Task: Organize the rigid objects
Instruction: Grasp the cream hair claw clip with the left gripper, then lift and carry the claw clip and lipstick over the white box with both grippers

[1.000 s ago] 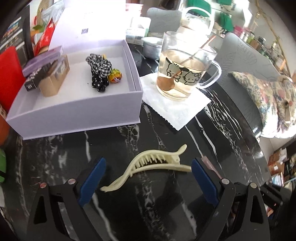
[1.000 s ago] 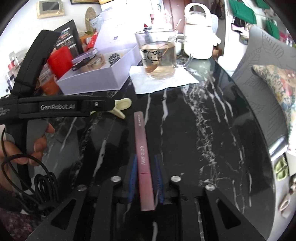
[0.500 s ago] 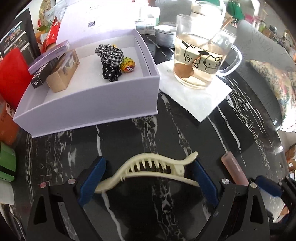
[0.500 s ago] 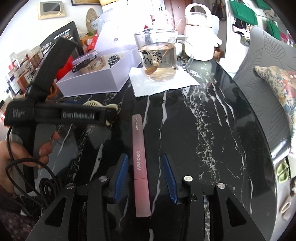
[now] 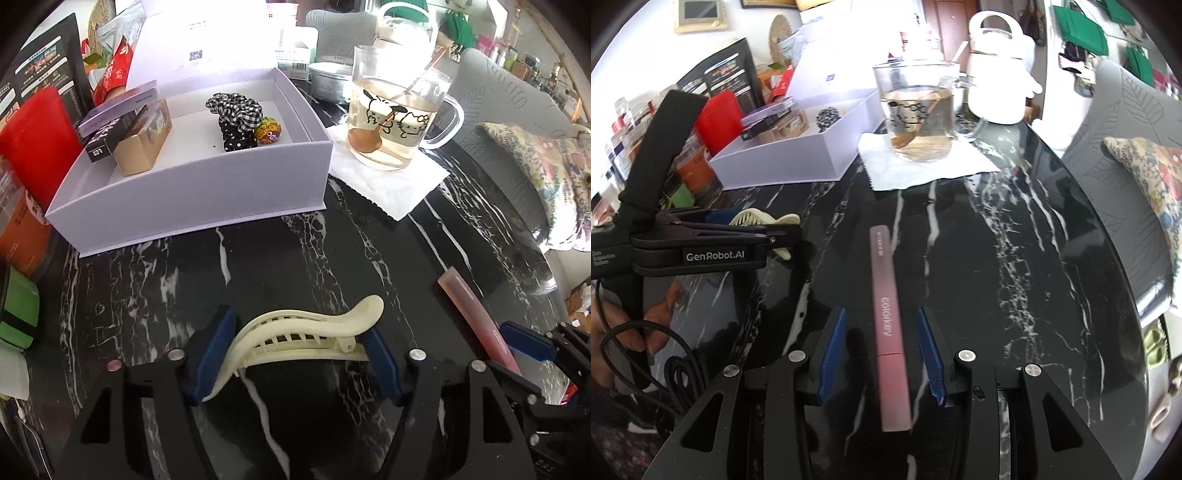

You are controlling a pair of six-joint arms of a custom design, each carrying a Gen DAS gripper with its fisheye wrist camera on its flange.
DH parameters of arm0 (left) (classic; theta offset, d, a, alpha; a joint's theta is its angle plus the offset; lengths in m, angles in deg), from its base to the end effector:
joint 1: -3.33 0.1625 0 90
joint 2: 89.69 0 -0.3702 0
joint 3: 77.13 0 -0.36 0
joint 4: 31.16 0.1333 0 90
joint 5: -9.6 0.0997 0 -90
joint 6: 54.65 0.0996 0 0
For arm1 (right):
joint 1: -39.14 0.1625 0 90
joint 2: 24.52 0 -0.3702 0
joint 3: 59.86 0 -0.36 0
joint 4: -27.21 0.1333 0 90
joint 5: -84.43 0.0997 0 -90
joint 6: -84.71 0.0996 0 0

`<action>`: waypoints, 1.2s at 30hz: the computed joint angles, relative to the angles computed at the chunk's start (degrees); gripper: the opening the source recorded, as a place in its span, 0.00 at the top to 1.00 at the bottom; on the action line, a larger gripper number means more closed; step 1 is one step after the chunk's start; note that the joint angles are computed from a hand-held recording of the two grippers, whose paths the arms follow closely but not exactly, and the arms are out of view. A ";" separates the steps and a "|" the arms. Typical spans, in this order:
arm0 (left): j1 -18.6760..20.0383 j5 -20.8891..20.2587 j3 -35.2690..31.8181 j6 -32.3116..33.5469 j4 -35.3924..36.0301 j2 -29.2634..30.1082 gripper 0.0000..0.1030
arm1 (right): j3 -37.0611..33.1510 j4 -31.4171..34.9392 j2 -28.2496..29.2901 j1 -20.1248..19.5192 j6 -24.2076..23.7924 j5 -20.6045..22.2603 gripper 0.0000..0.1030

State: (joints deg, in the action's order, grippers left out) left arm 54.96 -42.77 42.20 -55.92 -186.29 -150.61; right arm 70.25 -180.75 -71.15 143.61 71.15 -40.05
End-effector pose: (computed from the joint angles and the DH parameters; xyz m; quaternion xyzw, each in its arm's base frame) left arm -0.1438 -0.4943 0.1127 0.2827 0.9019 -0.1614 0.2841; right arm 0.1804 -0.3911 0.0627 0.1357 -0.9063 0.2853 0.2808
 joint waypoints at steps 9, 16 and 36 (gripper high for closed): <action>-0.96 0.07 4.35 0.23 -0.66 -5.48 0.47 | -0.87 -0.75 1.25 0.46 -1.07 -1.08 0.87; 1.62 -4.04 2.90 -1.56 2.96 -6.76 0.75 | -1.78 0.69 1.58 0.91 -0.33 -1.67 0.87; 1.42 -6.57 4.80 3.67 6.66 -12.17 0.78 | -1.85 1.10 2.11 2.55 2.27 -2.10 0.87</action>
